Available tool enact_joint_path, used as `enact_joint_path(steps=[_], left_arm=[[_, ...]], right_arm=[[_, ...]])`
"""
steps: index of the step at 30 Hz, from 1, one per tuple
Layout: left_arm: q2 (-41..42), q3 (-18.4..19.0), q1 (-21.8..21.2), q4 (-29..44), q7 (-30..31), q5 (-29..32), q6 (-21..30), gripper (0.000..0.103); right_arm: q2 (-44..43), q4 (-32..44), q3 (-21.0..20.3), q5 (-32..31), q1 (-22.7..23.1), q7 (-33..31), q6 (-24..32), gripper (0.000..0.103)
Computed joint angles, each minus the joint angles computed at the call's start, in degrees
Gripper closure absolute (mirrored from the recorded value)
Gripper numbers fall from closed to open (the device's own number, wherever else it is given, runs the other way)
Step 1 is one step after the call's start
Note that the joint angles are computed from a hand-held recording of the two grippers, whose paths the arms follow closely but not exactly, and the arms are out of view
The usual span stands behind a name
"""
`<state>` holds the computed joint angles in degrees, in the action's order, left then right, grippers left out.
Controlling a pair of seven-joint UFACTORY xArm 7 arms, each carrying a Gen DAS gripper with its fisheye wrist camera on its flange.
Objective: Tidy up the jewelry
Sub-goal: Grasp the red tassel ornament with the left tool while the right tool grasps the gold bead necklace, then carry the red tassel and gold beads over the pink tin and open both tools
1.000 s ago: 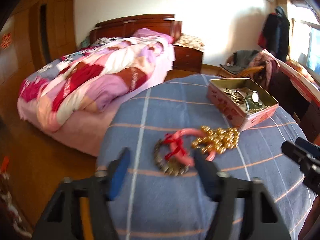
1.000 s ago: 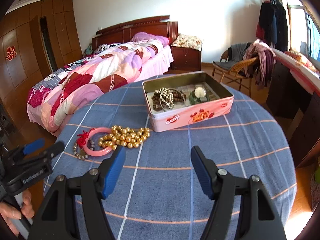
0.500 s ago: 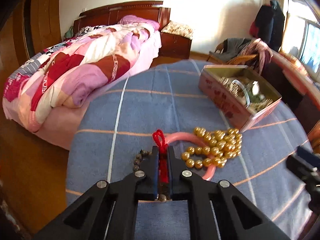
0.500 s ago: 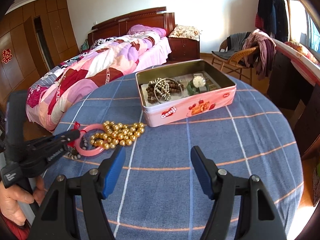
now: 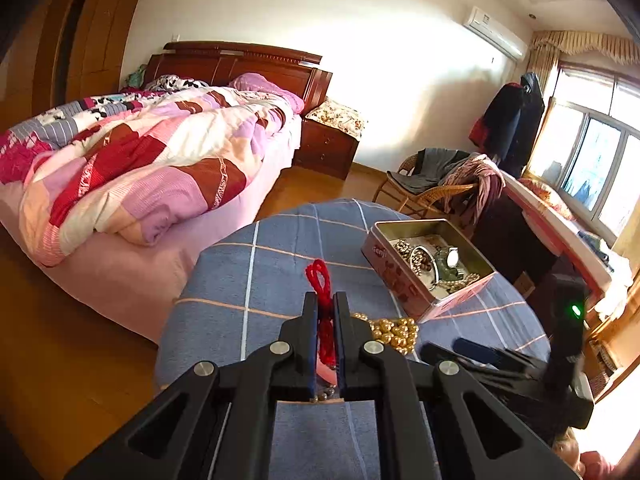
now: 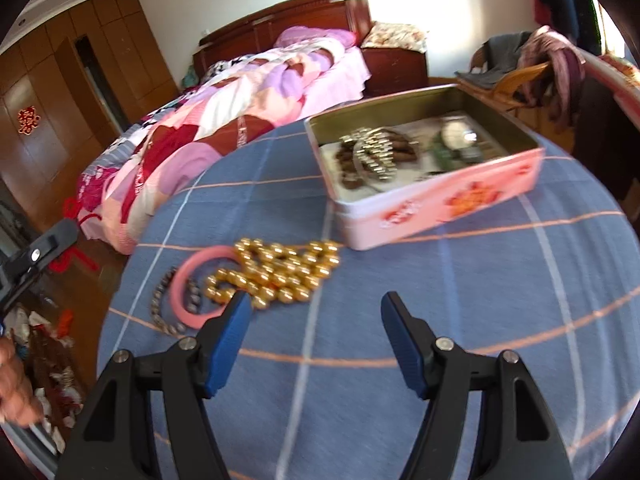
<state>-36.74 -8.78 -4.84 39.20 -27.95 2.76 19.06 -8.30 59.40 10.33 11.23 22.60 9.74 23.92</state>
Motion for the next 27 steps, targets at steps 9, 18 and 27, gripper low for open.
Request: enact_joint_path(steps=[9,18,27], left_arm=[[0.13,-0.87,1.05,-0.36,-1.01,1.50,2.29,0.097],[-0.68,-1.11,0.71,-0.49,-2.20,1.69,2.66,0.097],[-1.34,-1.95,0.01,-0.13,-2.82,2.12,3.00,0.097]], right_arm=[[8.58,8.40,1.41,-7.64,0.71,4.53,3.73,0.031],[5.60,5.25,0.46,1.91,-0.13,-3.93,4.53,0.079],[-4.35,-2.71,-1.15,5.23,-0.37,-4.24,1.04,0.081]])
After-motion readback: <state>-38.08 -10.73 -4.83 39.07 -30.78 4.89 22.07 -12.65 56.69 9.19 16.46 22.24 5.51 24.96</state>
